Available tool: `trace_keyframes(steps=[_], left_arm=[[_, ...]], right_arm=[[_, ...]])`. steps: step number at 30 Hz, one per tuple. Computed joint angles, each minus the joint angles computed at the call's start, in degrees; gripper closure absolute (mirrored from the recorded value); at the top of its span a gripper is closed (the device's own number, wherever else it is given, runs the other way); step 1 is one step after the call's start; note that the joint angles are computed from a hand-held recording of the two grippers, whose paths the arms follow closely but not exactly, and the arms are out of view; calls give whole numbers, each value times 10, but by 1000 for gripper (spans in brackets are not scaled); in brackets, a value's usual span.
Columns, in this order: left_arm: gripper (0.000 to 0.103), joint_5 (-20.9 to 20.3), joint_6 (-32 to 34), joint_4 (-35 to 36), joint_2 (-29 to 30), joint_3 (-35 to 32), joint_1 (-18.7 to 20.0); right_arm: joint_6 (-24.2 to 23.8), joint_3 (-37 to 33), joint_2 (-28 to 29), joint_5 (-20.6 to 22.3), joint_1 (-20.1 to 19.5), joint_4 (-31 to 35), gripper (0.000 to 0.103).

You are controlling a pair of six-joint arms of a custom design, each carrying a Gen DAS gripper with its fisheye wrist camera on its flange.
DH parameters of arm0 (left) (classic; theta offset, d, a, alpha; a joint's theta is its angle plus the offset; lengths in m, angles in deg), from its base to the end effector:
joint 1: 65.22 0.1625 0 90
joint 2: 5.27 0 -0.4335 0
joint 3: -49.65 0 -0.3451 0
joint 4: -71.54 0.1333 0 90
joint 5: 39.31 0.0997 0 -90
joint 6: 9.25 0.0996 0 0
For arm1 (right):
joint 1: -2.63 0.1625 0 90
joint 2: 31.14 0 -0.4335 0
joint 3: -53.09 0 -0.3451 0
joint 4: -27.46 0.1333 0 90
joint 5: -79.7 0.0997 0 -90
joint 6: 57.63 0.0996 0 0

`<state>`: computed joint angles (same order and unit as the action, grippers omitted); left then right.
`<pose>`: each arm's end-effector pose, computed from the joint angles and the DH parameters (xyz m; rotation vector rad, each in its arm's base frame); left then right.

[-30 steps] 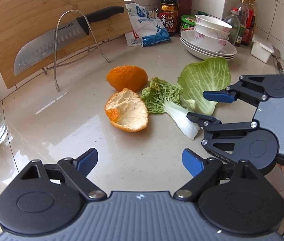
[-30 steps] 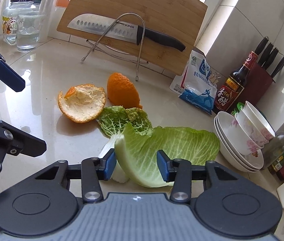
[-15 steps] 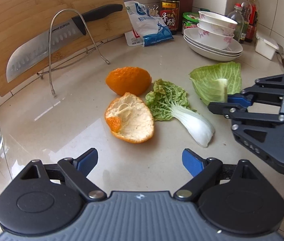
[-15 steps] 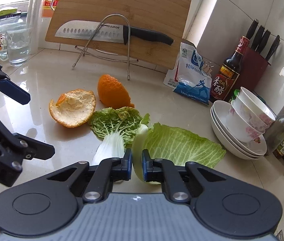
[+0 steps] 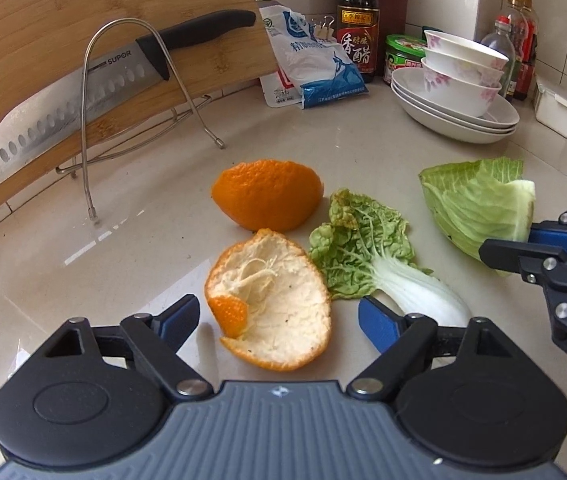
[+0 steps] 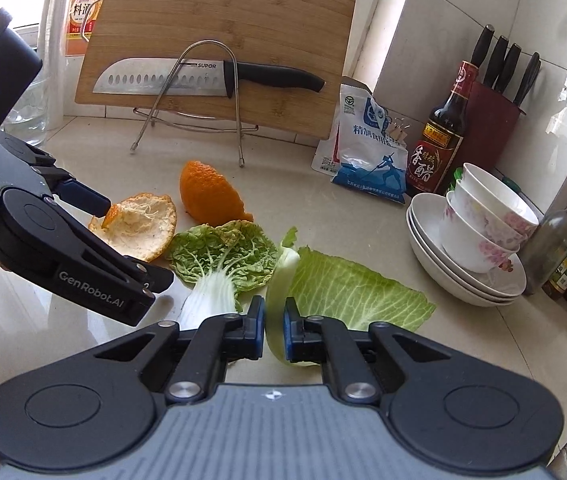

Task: Collect trash
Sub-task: 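Grasp the orange peel with left tool while right tool grasps the bok choy leaf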

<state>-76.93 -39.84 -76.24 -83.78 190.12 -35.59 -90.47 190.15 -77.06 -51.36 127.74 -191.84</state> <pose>-0.1937 -0.3543 0.2148 0.6426 2.2530 -0.7615 0.2968 -0.3041 0.1314 1.0473 -2.0920 0.8196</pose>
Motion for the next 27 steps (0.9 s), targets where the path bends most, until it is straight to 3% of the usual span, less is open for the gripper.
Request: trace_keyframes(steps=[2,7,15,27], left_arm=[[42,-1,-1,2,2,-4,5],[49,-19,6,5,-15,-10,10],[54,-61,2,96,-71,-29,-8],[55,-143,11,226,-133,-63,-62]], right_arm=[[6,0,-4,1,1,4,92],[43,5,-35,23,-1,40,92],[112,20,-100,62,-11,114,91],[170,44,-196,49,15,241,91]])
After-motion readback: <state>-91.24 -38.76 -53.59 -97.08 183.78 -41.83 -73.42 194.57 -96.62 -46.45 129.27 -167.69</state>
